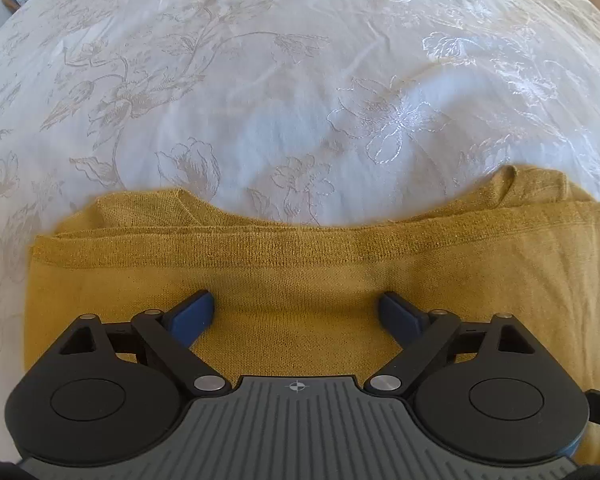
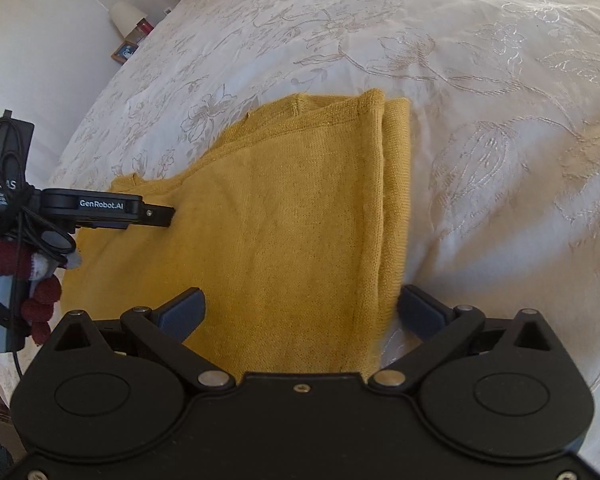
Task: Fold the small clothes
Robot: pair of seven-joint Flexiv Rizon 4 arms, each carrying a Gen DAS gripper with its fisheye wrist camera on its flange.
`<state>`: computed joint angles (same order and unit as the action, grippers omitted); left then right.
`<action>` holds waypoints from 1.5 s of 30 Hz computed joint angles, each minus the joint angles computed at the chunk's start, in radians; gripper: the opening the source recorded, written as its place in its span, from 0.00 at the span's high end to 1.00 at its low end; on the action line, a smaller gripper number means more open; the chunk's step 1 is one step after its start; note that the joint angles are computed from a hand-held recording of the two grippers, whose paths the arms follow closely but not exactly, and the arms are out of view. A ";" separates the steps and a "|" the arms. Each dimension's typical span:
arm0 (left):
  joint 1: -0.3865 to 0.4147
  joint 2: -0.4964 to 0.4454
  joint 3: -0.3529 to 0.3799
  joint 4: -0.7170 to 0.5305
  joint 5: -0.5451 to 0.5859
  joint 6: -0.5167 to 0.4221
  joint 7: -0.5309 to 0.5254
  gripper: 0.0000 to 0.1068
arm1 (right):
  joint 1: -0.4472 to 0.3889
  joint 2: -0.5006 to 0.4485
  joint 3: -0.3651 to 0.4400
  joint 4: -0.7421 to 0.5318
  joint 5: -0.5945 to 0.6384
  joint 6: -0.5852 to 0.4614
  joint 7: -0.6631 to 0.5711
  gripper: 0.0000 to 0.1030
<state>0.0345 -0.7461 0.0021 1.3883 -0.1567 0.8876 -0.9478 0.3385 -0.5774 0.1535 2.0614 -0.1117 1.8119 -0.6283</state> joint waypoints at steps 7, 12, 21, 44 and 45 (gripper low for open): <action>0.009 0.008 -0.006 0.000 -0.004 -0.014 0.018 0.12 | -0.066 -0.019 0.063 0.005 -0.004 0.057 0.020 0.00; 0.029 0.112 -0.013 0.143 -0.031 0.042 0.029 0.17 | -0.117 -0.029 0.107 0.008 -0.031 0.073 0.044 0.00; 0.033 0.222 0.028 0.325 -0.028 0.055 0.013 0.16 | -0.128 -0.031 0.110 0.017 -0.066 0.089 0.065 0.00; 0.176 0.398 0.062 0.481 -0.146 0.101 0.107 0.17 | -0.128 0.038 0.106 0.022 -0.141 -0.007 0.263 0.80; 0.185 0.395 0.059 0.477 -0.159 0.097 0.118 0.17 | -0.097 0.058 0.081 0.013 -0.127 -0.039 0.261 0.80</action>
<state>0.2197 -0.3512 0.0607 1.8651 -0.3158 0.9846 -0.8297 0.2417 -0.5196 0.2345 2.0741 -0.2388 1.7731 -0.3675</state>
